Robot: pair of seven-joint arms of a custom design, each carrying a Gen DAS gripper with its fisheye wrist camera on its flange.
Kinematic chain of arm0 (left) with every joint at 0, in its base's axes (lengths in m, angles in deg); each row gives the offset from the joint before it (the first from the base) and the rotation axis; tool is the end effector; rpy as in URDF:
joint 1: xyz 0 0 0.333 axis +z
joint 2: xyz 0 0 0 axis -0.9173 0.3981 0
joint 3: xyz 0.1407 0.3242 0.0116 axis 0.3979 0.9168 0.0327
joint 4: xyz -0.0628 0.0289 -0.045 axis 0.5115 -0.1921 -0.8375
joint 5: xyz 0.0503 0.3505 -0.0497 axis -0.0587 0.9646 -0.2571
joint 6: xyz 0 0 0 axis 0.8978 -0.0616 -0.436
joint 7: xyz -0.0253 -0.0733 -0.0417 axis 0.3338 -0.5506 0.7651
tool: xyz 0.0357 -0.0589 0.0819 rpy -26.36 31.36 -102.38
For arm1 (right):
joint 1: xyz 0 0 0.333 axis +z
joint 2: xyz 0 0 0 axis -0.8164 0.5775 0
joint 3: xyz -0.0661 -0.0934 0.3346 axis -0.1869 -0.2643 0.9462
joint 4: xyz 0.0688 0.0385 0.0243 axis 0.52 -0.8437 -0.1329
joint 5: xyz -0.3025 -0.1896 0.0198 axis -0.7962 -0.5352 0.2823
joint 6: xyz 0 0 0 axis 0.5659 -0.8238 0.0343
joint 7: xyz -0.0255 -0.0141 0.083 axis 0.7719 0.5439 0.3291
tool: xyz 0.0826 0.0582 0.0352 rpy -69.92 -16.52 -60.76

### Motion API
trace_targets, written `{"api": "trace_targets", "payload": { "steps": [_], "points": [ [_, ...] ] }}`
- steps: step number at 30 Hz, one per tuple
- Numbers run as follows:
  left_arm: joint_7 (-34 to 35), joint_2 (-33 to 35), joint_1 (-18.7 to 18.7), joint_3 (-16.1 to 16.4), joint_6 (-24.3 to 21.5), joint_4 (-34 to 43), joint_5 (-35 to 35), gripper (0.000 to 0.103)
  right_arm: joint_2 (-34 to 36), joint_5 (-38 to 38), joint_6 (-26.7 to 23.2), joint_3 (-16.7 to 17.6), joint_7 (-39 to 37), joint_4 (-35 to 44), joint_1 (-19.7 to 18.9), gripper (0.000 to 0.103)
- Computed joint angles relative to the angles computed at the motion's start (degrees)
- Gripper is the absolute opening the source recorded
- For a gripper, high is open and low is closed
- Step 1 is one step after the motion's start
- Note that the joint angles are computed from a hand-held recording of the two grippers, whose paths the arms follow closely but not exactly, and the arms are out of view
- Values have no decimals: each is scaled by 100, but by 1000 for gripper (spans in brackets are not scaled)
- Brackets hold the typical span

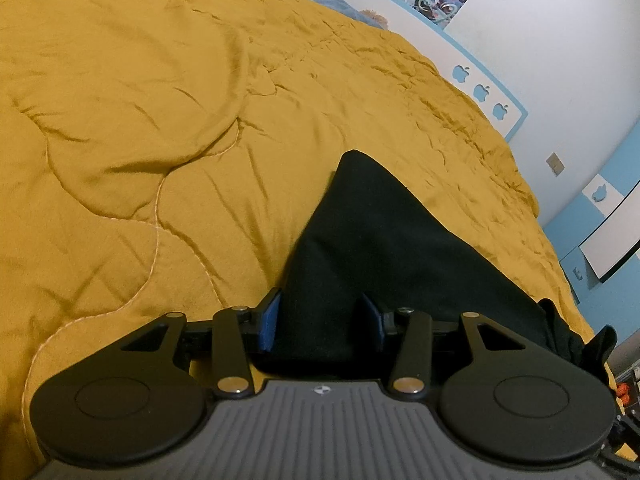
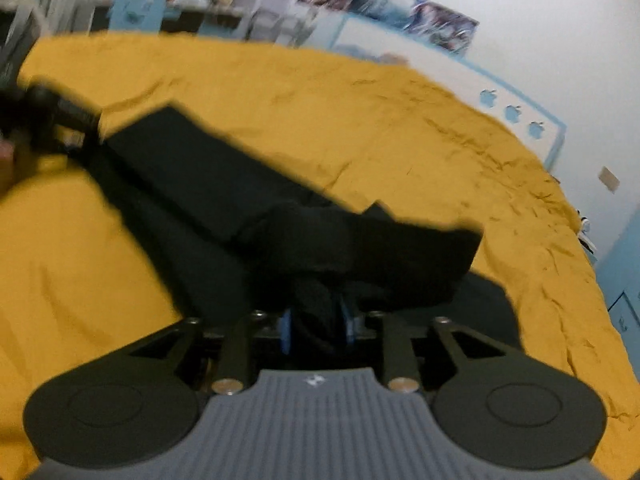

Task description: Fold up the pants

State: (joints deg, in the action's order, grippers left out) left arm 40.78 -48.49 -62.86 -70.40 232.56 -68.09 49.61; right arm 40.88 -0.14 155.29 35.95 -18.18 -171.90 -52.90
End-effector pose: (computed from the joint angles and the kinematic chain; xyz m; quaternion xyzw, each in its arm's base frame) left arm 0.7057 -0.1108 0.3571 -0.7436 0.4967 -0.4290 0.1279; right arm 0.6304 0.1151 0.4360 -0.7870 0.4229 -0.3345 0.2998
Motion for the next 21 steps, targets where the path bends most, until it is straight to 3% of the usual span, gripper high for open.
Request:
{"api": "trace_targets", "payload": {
  "steps": [1,4,5,7,9,10,11,12,14,16,18,19,21],
  "points": [
    [0,3,-10,4,-37,25,0,53,-20,-41,-9,283,21,-32,-268,31],
    [50,-63,22,-41,-342,142,22,53,-9,-252,-257,1685,-32,-104,-1654,34],
    [-121,-151,-131,171,-333,131,65,52,-152,-241,-263,1957,-90,-332,-1886,34],
    [234,-446,-968,1084,47,-153,-1002,53,-179,-280,-343,2328,-305,-433,-2268,34],
    [197,-653,-1760,1963,353,-358,-1331,60,-153,-141,-374,2821,-376,-461,-2748,34],
    [245,-739,-1955,2142,381,-392,-1290,65,-155,-15,-293,3113,-350,-527,-3014,34],
    [408,-811,-2006,2121,332,-375,-1231,69,-151,80,-133,3394,-255,-615,-3263,34],
    [767,-871,-1936,1899,208,-307,-1227,71,-104,100,50,3665,-65,-671,-3528,34],
    [1896,-898,-1481,996,-103,-114,-1623,76,-46,165,548,3901,358,-797,-3769,37],
    [2268,-763,-884,-4,-642,237,-1190,77,-84,241,1156,3840,708,-973,-3757,40],
    [1945,-477,-294,-955,-1233,645,-205,77,-191,308,1576,3664,944,-1144,-3674,41],
    [1749,-342,-195,-1205,-1470,824,179,77,-235,323,1736,3559,1028,-1216,-3623,41],
    [1913,-185,-411,-1199,-1867,1137,64,77,-359,424,2032,3332,1252,-1393,-3543,42]
  ]
}}
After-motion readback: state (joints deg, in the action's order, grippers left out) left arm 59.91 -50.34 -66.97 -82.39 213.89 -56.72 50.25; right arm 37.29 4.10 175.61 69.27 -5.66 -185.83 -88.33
